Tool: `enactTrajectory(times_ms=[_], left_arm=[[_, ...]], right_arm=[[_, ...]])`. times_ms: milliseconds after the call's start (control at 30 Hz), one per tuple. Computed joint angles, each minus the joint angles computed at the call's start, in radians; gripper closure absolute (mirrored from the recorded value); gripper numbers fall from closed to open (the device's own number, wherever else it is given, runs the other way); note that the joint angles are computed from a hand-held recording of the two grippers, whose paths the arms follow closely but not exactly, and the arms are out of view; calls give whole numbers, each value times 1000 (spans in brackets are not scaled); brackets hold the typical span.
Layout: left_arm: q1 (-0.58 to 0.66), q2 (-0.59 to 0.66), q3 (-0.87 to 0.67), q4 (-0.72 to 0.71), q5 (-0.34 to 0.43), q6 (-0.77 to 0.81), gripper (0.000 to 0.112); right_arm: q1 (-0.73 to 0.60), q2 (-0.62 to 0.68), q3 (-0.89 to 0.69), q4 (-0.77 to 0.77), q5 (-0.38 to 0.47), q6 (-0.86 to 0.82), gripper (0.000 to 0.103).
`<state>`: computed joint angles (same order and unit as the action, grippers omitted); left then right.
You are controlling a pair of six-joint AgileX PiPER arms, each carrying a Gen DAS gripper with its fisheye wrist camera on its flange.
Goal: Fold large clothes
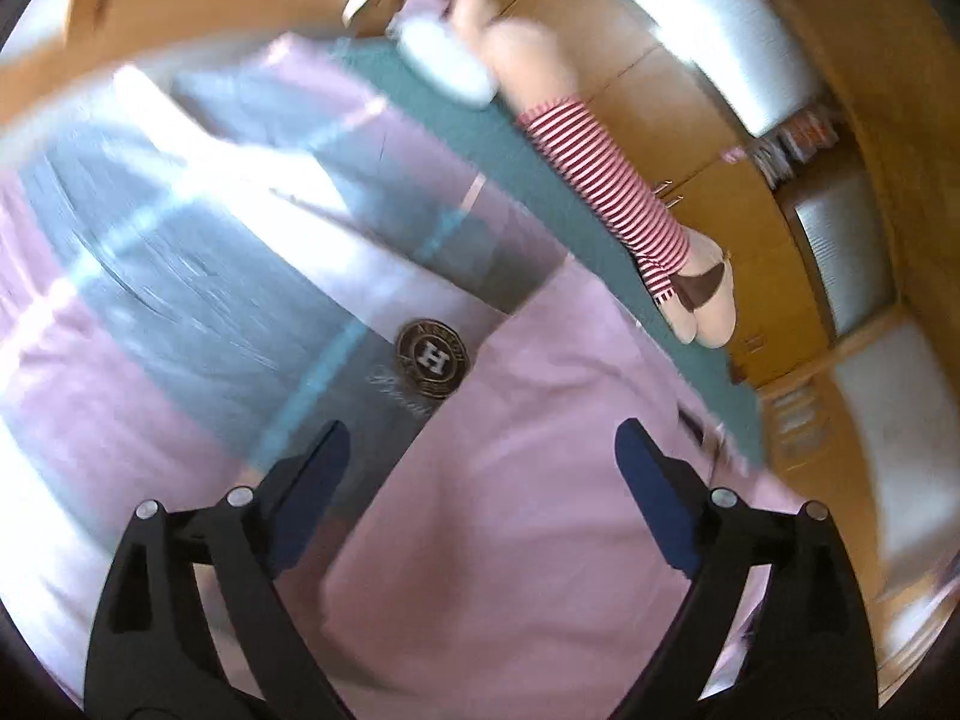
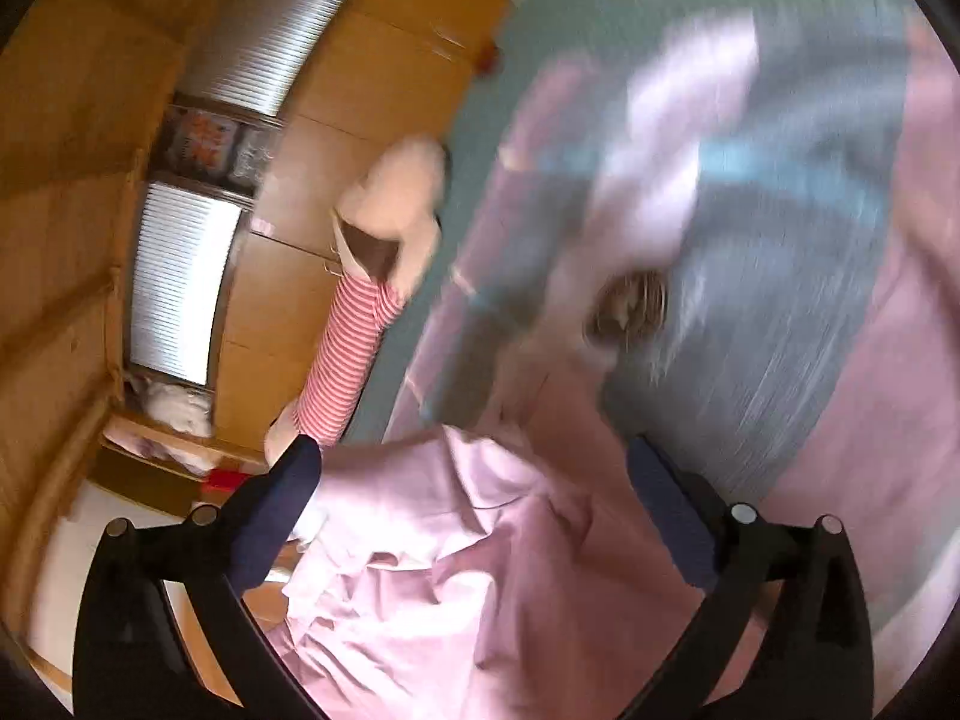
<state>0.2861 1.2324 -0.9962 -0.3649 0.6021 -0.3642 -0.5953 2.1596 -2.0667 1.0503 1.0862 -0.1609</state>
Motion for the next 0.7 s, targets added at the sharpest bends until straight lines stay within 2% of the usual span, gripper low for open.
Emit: enactTrajectory(times_ms=[33,133,200,267,300,367,433,467,500,567,633,700], left_arm=[[-80,-51,22,100,-8,-48,21],[-334,-55,8,400,15,-210,21],[-515,-8,-23,600,77,-336,21],[-656,30,-21,782,130,-493,21],[-684,51,-22,826,141,-527,21],[-747,94,-21,965,190,-631,21],[-757,117,-24,1025,218,-681,21],[-740,119,-14,1024,207,-679,21],[-720,129,-11,1019,193,-673,21],[-698,157,-28,1036,201,-678,21],[-656,194,-56,1027,191,-631,21],[-620,242,-74,1017,169,-596,19]], right_arm=[[1,-57,31,-36,1,-42,2],[71,-300,238,-152,-61,-285,2],[165,-446,363,-241,-27,-428,2],[273,-513,432,-295,21,-472,3],[356,-552,485,-336,25,-486,12],[522,-589,548,-454,-13,-452,25],[715,-551,560,-641,-102,-327,25],[779,-511,541,-741,-172,-243,25],[820,-457,489,-841,-203,-153,25],[847,-284,298,-960,-180,6,21],[822,-104,98,-984,-208,129,20],[840,21,-102,-1108,-150,208,16]])
